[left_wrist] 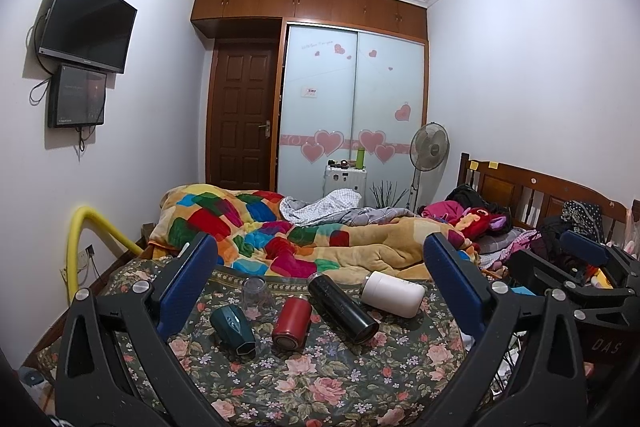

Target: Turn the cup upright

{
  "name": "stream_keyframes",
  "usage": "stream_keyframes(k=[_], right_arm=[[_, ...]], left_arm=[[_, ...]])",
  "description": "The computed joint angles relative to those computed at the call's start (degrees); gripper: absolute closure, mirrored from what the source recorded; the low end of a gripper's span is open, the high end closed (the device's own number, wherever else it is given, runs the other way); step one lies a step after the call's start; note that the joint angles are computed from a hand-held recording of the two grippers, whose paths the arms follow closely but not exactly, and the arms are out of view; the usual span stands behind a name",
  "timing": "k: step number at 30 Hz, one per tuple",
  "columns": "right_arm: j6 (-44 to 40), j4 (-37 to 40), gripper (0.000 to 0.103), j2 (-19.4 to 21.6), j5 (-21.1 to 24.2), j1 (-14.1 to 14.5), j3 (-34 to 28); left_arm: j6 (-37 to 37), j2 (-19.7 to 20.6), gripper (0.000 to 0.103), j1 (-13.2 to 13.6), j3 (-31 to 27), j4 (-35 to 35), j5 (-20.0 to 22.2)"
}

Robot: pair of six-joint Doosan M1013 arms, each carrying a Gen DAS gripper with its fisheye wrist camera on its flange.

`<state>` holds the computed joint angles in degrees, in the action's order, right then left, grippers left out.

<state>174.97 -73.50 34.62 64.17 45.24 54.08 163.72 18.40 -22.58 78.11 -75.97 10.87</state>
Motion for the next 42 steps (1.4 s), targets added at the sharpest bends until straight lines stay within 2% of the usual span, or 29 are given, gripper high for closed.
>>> stream_keyframes(k=[4, 9, 11, 15, 23, 29, 35, 40, 42], right_arm=[[-0.2, 0.4, 0.000, 0.0, 0.0, -0.1, 0.0], [-1.0, 2.2, 0.000, 0.3, -0.5, -0.8, 0.0], [-2.1, 3.6, 0.000, 0.7, -0.4, -1.2, -0.8], [-4.5, 6.5, 0.000, 1.9, 0.4, -2.3, -2.5], [-12.7, 19.0, 0.000, 5.1, 2.6, -6.5, -5.9], [-21.6, 30.9, 0.000, 7.8, 1.9, -10.3, -9.2], [-35.7, 42.5, 0.005, 13.5, 3.5, -13.7, -18.3], [-45.0, 50.6, 0.010, 19.9, 7.9, -15.9, -29.0], [-48.3, 53.4, 0.016, 22.8, 10.7, -16.6, -34.2]], left_arm=[[-0.4, 0.1, 0.000, 0.0, -0.1, 0.4, 0.5], [-6.5, 1.2, 0.000, 0.1, -1.6, 6.0, 1.0], [-11.5, 2.0, 0.000, 0.1, -2.4, 10.5, 0.9], [-26.0, 4.2, 0.000, 0.4, -5.3, 23.3, 2.7], [-48.5, 10.0, 0.000, 0.9, -12.2, 45.2, 8.1], [-56.0, 14.2, 0.000, 1.3, -16.8, 52.3, 11.9], [-61.3, 17.7, 0.000, 1.4, -20.6, 58.0, 14.9], [-61.7, 19.6, 0.000, 1.4, -22.7, 59.1, 16.4], [-61.1, 20.0, 0.000, 1.3, -23.0, 59.0, 16.3]])
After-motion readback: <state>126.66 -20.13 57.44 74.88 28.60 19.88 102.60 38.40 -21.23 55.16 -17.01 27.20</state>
